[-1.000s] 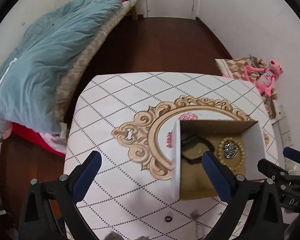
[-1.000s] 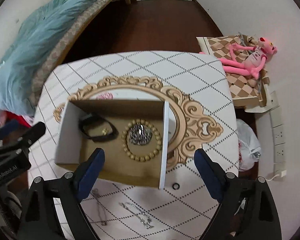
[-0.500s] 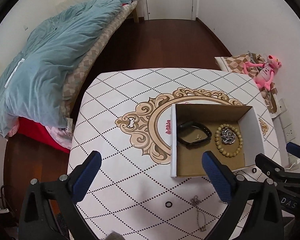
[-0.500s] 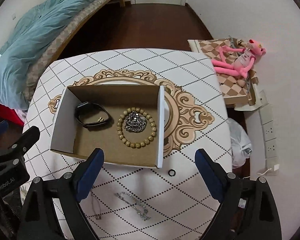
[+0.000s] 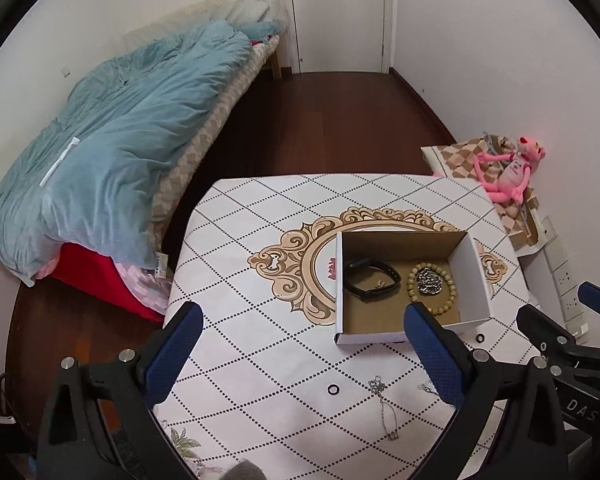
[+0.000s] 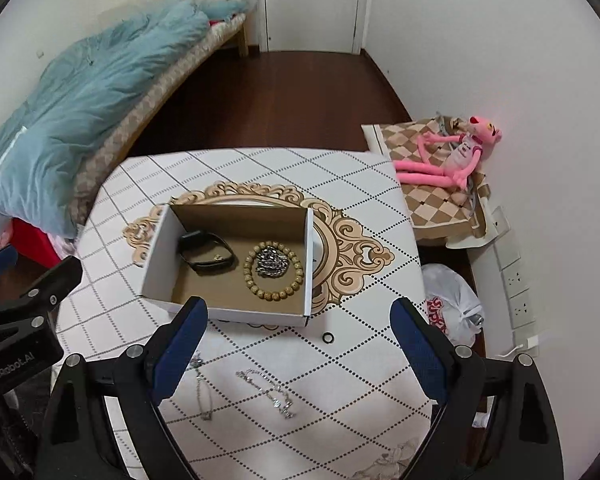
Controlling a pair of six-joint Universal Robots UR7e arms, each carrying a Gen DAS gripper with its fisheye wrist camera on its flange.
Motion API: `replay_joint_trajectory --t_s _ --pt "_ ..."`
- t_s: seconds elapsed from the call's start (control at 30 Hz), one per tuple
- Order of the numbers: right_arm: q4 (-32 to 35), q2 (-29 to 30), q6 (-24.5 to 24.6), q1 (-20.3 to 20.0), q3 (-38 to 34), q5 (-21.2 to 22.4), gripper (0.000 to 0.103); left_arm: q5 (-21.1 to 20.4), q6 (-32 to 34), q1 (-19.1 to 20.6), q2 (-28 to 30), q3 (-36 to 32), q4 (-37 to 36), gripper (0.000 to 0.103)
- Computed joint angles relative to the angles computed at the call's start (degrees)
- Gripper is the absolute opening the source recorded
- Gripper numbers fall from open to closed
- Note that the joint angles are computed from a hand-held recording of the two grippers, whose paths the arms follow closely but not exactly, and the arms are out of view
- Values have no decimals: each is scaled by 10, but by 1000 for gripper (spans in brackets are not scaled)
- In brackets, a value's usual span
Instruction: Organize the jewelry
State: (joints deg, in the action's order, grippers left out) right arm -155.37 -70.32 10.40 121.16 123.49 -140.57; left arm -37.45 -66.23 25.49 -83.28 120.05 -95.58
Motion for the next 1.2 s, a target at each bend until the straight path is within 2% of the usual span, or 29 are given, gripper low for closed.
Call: replay_joint_trajectory --t_s 0.13,0.23,0.37,0.5,0.63,0.67,0.73,0.77,0.8,0.83,0.97,1.17,1.2 --pt "10 -21 18 5 17 14 94 -12 -22 -12 -18 10 15 103" --pt "12 -32 33 -10 42 30 94 -18 -46 -20 -21 24 33 103" --pt "-2 -37 46 -48 88 51 94 -51 -68 -13 -18 61 28 103" --pt "-70 -15 33 -105 141 88 92 -84 -76 6 -8 98 3 103" --pt "-163 36 0 -127 172 83 73 -113 -84 18 -1 129 -12 103" --pt "-183 45 -10 -132 179 86 71 -118 -85 19 0 133 -14 103" --pt "-260 83 -42 -117 191 54 57 -136 -86 17 -2 150 -27 103" --pt "-281 96 -50 -108 193 36 54 -141 -87 15 -2 154 -30 103" --pt "-307 106 -63 -103 197 30 36 -148 -90 12 -1 159 -33 103" --pt "-328 112 -76 -98 201 31 13 -154 -89 8 -2 166 -44 103" --pt "-302 93 -60 -98 205 39 13 -162 -78 -10 12 177 -81 103" --pt "-279 20 -21 -119 245 44 13 -170 -40 -21 47 183 -184 102" --pt "-273 10 -14 -121 250 44 13 -172 -29 -21 57 185 -206 97"
